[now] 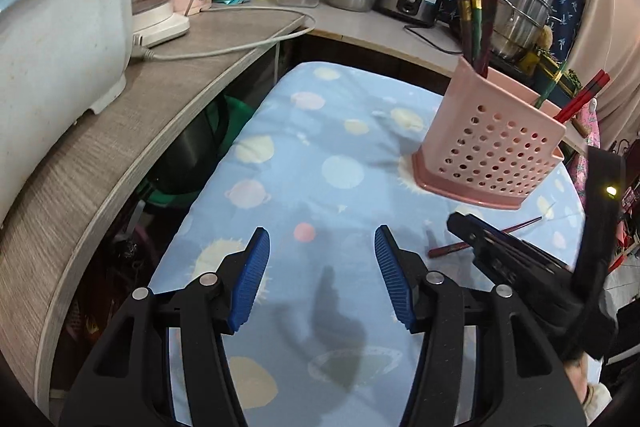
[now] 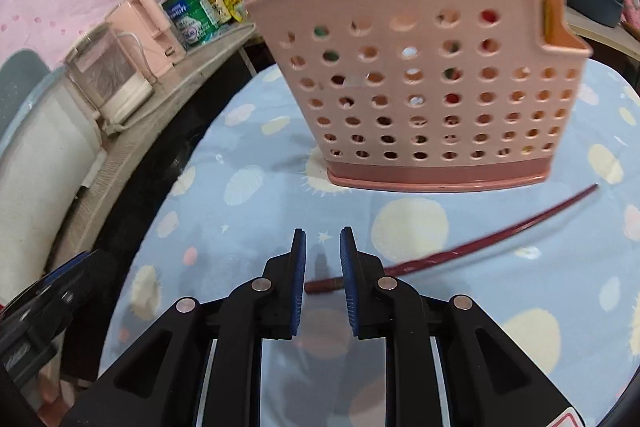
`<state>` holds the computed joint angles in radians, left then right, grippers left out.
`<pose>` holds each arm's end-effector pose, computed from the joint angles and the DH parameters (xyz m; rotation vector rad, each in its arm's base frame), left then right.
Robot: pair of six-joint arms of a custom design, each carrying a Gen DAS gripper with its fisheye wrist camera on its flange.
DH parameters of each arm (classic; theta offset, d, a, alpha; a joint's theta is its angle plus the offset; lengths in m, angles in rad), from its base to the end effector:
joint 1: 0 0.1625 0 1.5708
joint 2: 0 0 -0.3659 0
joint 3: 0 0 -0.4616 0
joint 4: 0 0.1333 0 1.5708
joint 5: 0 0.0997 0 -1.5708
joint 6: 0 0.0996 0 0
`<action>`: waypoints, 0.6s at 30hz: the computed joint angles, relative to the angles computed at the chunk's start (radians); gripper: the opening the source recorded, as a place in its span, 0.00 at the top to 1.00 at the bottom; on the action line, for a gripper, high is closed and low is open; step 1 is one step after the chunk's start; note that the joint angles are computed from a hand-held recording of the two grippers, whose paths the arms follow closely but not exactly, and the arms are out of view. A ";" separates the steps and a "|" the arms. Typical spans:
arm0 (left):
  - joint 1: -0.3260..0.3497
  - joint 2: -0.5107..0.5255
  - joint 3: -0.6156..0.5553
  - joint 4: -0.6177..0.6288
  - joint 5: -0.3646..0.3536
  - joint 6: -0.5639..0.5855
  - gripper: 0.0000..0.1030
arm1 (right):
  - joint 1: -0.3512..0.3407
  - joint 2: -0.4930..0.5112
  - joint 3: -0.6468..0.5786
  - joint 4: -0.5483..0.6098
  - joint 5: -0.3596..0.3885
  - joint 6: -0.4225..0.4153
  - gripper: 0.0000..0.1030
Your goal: Organize utensils
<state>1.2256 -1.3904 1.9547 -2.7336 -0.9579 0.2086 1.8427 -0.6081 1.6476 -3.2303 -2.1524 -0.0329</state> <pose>-0.0182 -0.6140 0.2644 0.4410 2.4291 -0.8094 0.2539 -0.6182 -0.0362 0.1427 -2.5092 0.8850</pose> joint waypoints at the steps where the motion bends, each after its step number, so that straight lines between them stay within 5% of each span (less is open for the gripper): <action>1: 0.005 -0.004 0.005 0.000 -0.004 0.000 0.49 | -0.003 0.011 -0.017 0.018 -0.005 0.001 0.82; 8: 0.019 -0.024 0.027 0.022 -0.015 -0.007 0.49 | -0.005 -0.001 0.033 0.044 -0.050 0.008 0.89; 18: 0.014 -0.030 0.082 0.040 -0.013 -0.027 0.49 | 0.014 -0.177 0.338 -0.082 -0.148 0.051 0.89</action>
<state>1.2401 -1.4208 2.0362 -2.6931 -0.9713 0.1812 1.8562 -0.7855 1.9857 -3.3121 -2.3003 0.0178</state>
